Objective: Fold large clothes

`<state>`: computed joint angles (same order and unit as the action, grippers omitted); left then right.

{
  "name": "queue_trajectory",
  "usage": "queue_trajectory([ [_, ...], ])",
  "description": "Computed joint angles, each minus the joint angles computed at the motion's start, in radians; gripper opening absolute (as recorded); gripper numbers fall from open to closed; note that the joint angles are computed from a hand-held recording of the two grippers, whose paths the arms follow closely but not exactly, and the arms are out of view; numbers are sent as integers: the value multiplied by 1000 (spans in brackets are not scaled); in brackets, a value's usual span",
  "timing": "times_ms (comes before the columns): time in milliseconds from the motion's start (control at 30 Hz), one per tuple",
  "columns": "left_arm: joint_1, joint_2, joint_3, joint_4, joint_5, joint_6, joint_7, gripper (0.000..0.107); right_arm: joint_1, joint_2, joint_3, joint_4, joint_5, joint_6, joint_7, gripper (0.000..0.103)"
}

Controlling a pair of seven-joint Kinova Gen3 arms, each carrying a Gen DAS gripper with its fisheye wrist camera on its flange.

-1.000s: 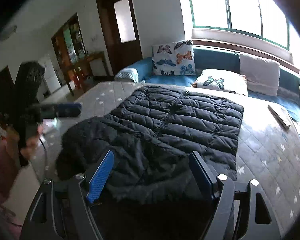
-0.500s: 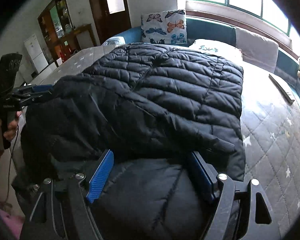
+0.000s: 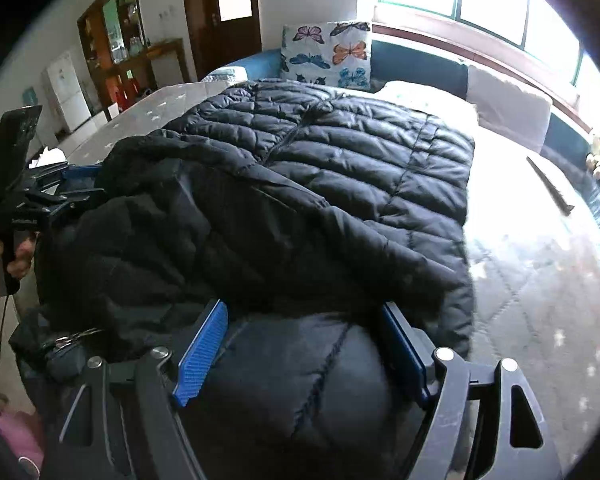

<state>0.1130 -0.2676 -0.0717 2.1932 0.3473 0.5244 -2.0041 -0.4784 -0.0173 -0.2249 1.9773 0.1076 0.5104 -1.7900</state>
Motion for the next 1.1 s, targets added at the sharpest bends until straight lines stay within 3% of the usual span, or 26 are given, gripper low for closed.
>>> queue_trajectory([
  [67, -15, -13, 38, -2, -43, -2, 34, 90, -22, -36, 12, 13, 3, 3, -2, 84],
  [133, -35, -23, 79, -11, -93, 8, 80, 90, 20, -47, -32, 18, -9, 15, 33, 84],
  [200, -3, -43, 48, -26, -79, 34, 61, 89, 49, -34, -37, 26, -54, 36, 101, 84],
  [267, 57, -61, -20, -48, -17, 77, 0, 89, 17, -19, 33, 48, -135, 19, 151, 84],
  [367, 80, -82, -15, -84, 11, 108, -23, 89, -25, -28, 113, 76, -229, -8, 222, 84],
  [467, 120, -42, -36, -138, 76, 152, -75, 88, 49, -27, 27, 26, -187, 64, 184, 84],
  [567, 117, 29, -10, -185, 121, 162, -113, 72, 89, -55, -37, -11, -130, 80, 135, 84],
  [633, 91, 79, 23, -214, 147, 169, -125, 57, 59, -70, -3, -26, -171, 64, 169, 84],
  [700, 91, 134, 3, -237, 223, 193, -173, 49, -4, -57, 63, -63, -252, 55, 245, 84],
  [833, 37, 192, 5, -245, 335, 224, -250, 46, 12, 25, 29, -135, -313, 40, 330, 74],
  [933, -7, 223, 21, -240, 390, 243, -284, 46, 9, 110, 21, -193, -309, 54, 320, 61],
  [1100, -52, 264, 81, -232, 400, 228, -298, 46, 44, 220, 16, -230, -351, 73, 313, 48],
])
